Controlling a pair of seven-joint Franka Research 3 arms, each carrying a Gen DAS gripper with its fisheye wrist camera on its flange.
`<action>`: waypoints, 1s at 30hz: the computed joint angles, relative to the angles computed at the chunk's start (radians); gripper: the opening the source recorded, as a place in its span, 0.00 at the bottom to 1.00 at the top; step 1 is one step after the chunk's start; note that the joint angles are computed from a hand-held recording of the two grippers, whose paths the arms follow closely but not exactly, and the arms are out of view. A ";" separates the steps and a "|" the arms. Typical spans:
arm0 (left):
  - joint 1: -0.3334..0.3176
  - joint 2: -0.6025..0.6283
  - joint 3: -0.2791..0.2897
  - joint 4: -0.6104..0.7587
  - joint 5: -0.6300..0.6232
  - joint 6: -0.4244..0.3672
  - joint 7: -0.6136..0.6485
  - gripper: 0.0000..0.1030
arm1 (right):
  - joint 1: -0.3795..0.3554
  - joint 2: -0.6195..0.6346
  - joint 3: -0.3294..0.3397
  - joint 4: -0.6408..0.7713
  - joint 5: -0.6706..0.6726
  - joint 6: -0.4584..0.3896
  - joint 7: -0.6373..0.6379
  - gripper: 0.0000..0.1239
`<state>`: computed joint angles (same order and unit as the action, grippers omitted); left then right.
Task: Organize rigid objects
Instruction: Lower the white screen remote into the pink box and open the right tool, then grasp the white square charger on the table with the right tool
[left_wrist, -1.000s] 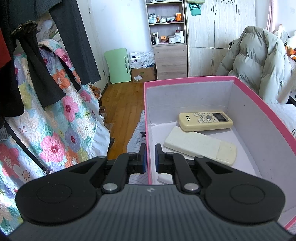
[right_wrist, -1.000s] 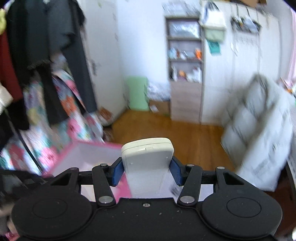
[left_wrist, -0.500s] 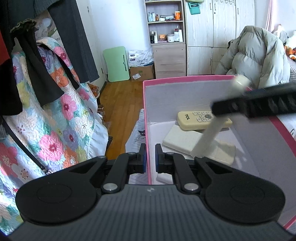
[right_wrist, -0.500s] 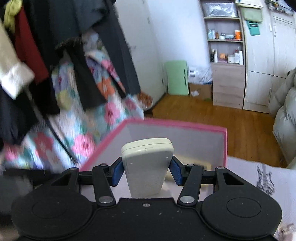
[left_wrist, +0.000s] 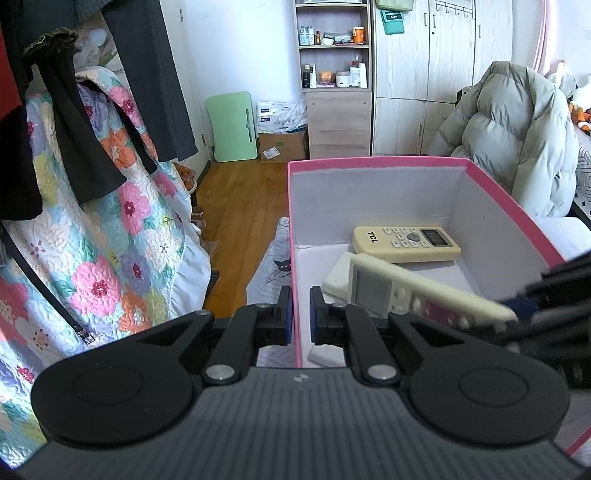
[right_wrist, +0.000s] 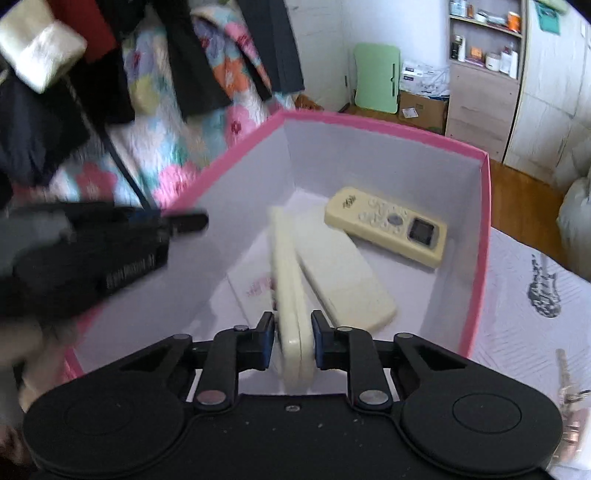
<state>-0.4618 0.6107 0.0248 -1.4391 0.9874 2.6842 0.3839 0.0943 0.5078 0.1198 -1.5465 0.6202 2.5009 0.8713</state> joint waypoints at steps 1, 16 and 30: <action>-0.002 0.000 0.000 0.001 0.001 -0.006 0.004 0.07 | -0.004 0.017 0.000 0.029 0.013 -0.027 0.037 0.18; 0.002 0.000 -0.001 0.000 -0.010 -0.002 0.001 0.07 | -0.111 -0.095 0.079 -0.117 0.308 0.123 -0.202 0.49; -0.016 0.004 0.004 0.011 0.023 -0.038 0.006 0.07 | -0.187 -0.270 -0.122 -0.344 0.228 -0.145 -0.303 0.46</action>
<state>-0.4778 0.6147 0.0290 -1.4282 1.0099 2.6464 0.3899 -0.0925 0.2381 -0.0017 -1.8906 0.8478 2.3557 0.5686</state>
